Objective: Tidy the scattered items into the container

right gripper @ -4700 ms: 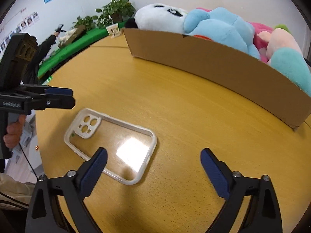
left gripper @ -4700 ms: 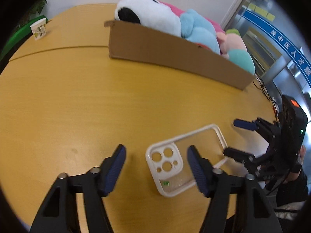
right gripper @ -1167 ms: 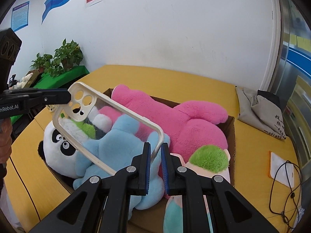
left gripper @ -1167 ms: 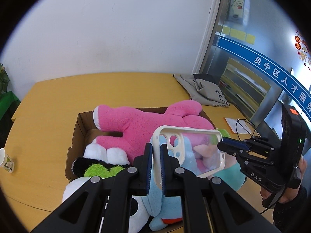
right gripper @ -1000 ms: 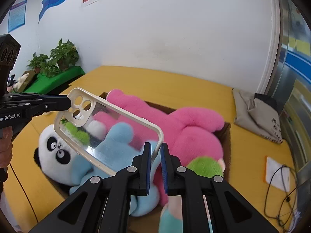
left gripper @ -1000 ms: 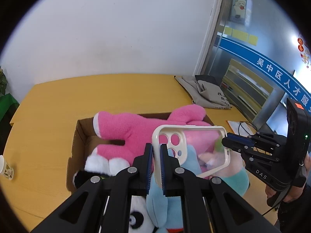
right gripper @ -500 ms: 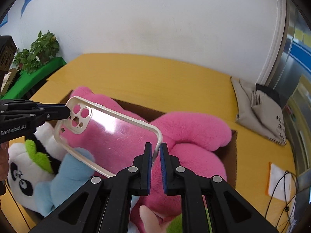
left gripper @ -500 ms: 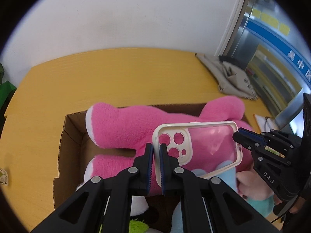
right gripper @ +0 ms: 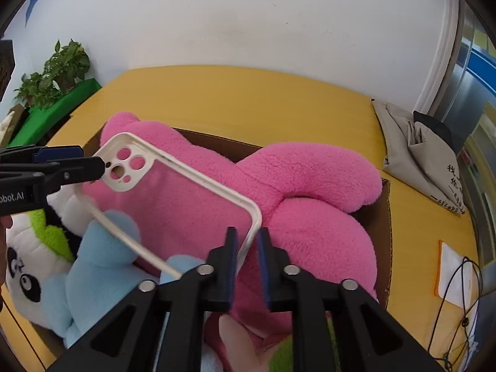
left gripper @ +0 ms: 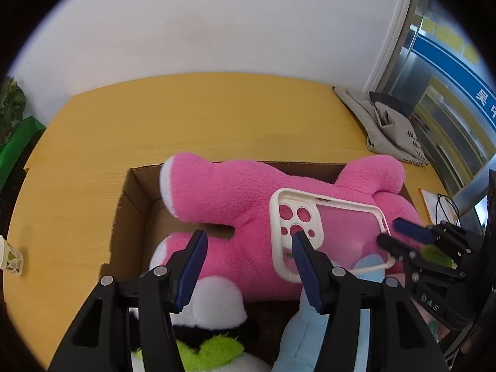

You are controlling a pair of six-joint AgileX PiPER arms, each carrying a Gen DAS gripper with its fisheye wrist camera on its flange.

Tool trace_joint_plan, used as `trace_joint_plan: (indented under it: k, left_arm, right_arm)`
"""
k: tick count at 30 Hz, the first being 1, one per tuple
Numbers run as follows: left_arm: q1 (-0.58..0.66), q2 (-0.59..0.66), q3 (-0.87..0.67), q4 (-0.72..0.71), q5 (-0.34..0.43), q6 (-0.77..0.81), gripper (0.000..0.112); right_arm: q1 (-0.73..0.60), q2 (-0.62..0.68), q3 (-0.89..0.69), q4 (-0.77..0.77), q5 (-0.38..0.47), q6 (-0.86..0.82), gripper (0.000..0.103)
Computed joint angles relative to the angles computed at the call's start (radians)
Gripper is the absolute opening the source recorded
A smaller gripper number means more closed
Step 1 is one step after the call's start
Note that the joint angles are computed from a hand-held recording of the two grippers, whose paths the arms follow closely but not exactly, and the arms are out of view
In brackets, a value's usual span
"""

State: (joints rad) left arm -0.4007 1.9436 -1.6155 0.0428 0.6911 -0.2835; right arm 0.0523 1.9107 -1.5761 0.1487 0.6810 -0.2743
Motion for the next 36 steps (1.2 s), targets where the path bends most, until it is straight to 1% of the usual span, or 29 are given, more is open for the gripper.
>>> trace_joint_plan:
  k: [1,2,3,5,6,8,9,10,11,12,13,14,15,17,19,21,22,23,25,26,27,29,30,34,36]
  left_arm:
    - [0.001,-0.040,0.046,0.010,-0.018,-0.011,0.056]
    - [0.005,-0.082,0.093,0.005,-0.038,-0.006,0.056]
    - [0.011,-0.127,0.143,-0.007,-0.062,0.006,0.056]
    - [0.018,-0.241,0.267,-0.029,-0.121,0.029,0.058]
    - [0.021,-0.308,0.336,-0.041,-0.154,0.045,0.062]
    - [0.008,-0.423,0.448,0.006,-0.205,0.002,0.070]
    - [-0.009,-0.496,0.522,0.070,-0.242,-0.068,0.078]
    - [-0.031,-0.570,0.603,0.161,-0.288,-0.168,0.080]
    - [-0.052,-0.629,0.667,0.254,-0.317,-0.268,0.080]
    - [-0.076,-0.682,0.727,0.346,-0.333,-0.368,0.080]
    - [-0.103,-0.717,0.770,0.432,-0.333,-0.468,0.080]
    - [-0.132,-0.760,0.822,0.516,-0.326,-0.568,0.080]
    - [-0.164,-0.794,0.867,0.599,-0.318,-0.668,0.080]
    - [-0.242,-0.851,0.948,0.750,-0.272,-0.868,0.080]
    - [-0.344,-0.895,1.012,0.865,-0.197,-1.068,0.080]
    - [-0.461,-0.906,1.061,0.968,-0.119,-1.268,0.080]
    - [-0.532,-0.906,1.085,1.013,-0.068,-1.368,0.080]
    - [-0.595,-0.905,1.103,1.035,-0.021,-1.438,0.080]
    - [-0.729,-0.891,1.134,1.084,0.089,-1.577,0.080]
    - [-0.792,-0.888,1.149,1.082,0.144,-1.623,0.080]
    - [-0.823,-0.877,1.152,1.076,0.167,-1.651,0.080]
    - [-0.854,-0.870,1.157,1.067,0.180,-1.680,0.080]
    - [-0.871,-0.866,1.153,1.058,0.193,-1.683,0.080]
    - [-0.966,-0.829,1.115,1.050,0.308,-1.686,0.080]
    - [-0.971,-0.800,1.094,1.038,0.339,-1.671,0.080]
  right_arm:
    - [0.001,-0.025,0.029,0.016,-0.010,-0.007,0.050]
    - [-0.003,-0.054,0.066,0.025,-0.040,-0.008,0.076]
    - [-0.005,-0.097,0.118,0.017,-0.089,0.012,0.087]
    - [-0.014,-0.167,0.191,0.033,-0.134,0.004,0.090]
    - [-0.023,-0.208,0.232,0.069,-0.147,-0.037,0.091]
    - [-0.029,-0.291,0.314,0.098,-0.170,-0.067,0.094]
    - [-0.039,-0.349,0.369,0.139,-0.173,-0.087,0.094]
    - [-0.051,-0.401,0.415,0.198,-0.166,-0.117,0.095]
    - [-0.068,-0.460,0.468,0.291,-0.153,-0.175,0.098]
    - [-0.076,-0.528,0.526,0.344,-0.143,-0.200,0.102]
    - [-0.073,-0.592,0.581,0.357,-0.149,-0.200,0.103]
    - [-0.057,-0.656,0.636,0.330,-0.165,-0.169,0.103]
    - [-0.025,-0.729,0.698,0.263,-0.185,-0.105,0.103]
    - [0.040,-0.805,0.759,0.095,-0.194,0.057,0.103]
    - [0.109,-0.878,0.837,-0.105,-0.207,0.253,0.103]
    - [0.169,-0.939,0.906,-0.267,-0.196,0.453,0.103]
    - [0.186,-0.967,0.940,-0.298,-0.192,0.513,0.103]
    - [0.188,-0.987,0.966,-0.296,-0.193,0.533,0.103]
    - [0.178,-1.016,1.008,-0.273,-0.190,0.533,0.103]
    - [0.183,-1.030,1.020,-0.291,-0.180,0.549,0.103]
    - [0.201,-1.053,1.032,-0.326,-0.167,0.586,0.103]
    - [0.225,-1.108,1.051,-0.351,-0.145,0.617,0.103]
    - [0.232,-1.133,1.056,-0.362,-0.135,0.626,0.103]
    - [0.321,-1.178,1.060,-0.504,-0.083,0.781,0.103]
    - [0.318,-1.190,1.062,-0.476,-0.082,0.760,0.103]
